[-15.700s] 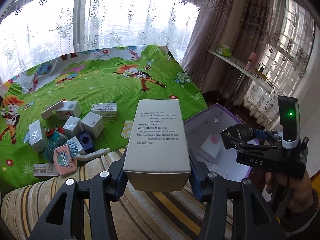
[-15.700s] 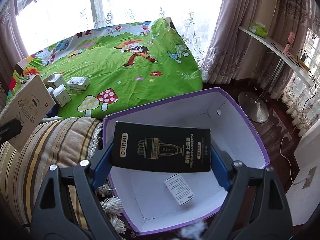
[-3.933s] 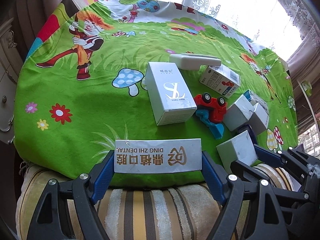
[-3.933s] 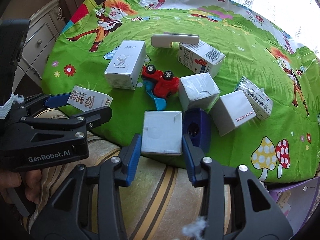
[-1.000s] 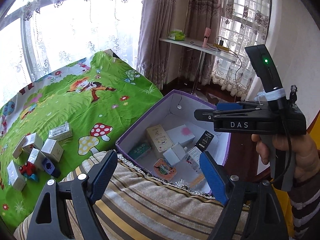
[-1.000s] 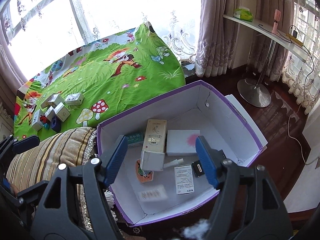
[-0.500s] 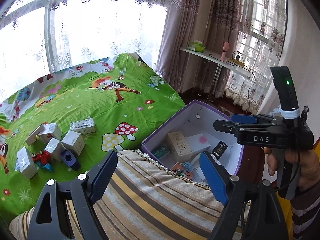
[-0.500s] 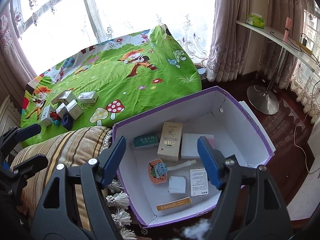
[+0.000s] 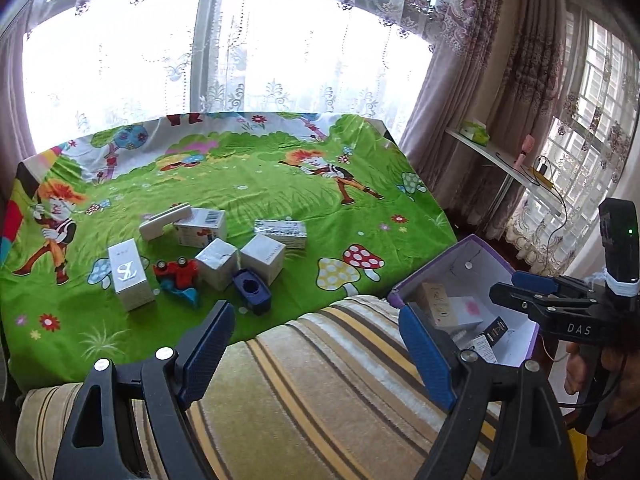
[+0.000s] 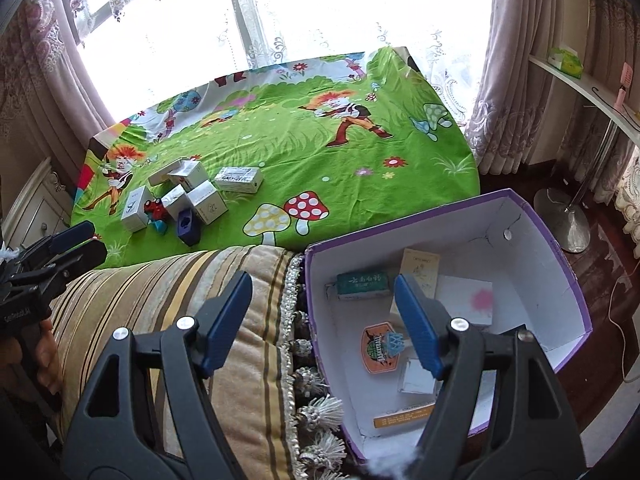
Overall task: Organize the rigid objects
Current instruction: 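Move both open tools back over the remaining items on the bed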
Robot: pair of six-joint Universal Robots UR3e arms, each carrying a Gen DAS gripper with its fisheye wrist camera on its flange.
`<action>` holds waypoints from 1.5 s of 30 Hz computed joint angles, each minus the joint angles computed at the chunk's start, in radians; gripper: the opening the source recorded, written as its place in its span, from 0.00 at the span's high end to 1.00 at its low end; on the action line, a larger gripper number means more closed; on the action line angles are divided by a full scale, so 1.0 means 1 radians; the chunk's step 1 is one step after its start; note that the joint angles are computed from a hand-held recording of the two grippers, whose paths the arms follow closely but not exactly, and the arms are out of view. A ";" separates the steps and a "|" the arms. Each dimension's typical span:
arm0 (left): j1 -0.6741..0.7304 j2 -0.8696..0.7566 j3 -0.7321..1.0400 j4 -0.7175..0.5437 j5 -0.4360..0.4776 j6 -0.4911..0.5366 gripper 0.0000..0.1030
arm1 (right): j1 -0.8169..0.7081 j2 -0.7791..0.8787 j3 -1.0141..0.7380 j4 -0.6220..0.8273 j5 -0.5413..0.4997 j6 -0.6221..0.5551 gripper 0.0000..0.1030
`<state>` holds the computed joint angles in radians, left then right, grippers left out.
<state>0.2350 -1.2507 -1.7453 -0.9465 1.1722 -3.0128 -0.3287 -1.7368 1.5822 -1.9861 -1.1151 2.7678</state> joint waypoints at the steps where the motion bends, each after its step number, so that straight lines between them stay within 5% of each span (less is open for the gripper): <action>1: 0.028 0.016 -0.010 -0.010 -0.007 0.008 0.18 | 0.018 0.009 -0.008 -0.003 -0.007 0.007 0.26; 15: 0.298 0.101 -0.066 -0.106 -0.090 0.067 0.18 | 0.226 0.197 -0.198 -0.008 -0.072 0.079 0.26; 32: 0.276 -0.111 0.058 -0.050 0.049 -0.011 0.18 | 0.418 0.508 -0.541 0.031 -0.143 0.157 0.26; 45: 0.292 -0.359 0.280 -0.119 0.122 -0.103 0.18 | 0.549 0.822 -0.966 0.174 -0.206 0.198 0.26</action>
<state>0.5270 -1.6093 -1.4656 -1.0653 1.2939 -3.1162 0.2205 -0.9144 0.6161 -1.8121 -1.3208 2.9657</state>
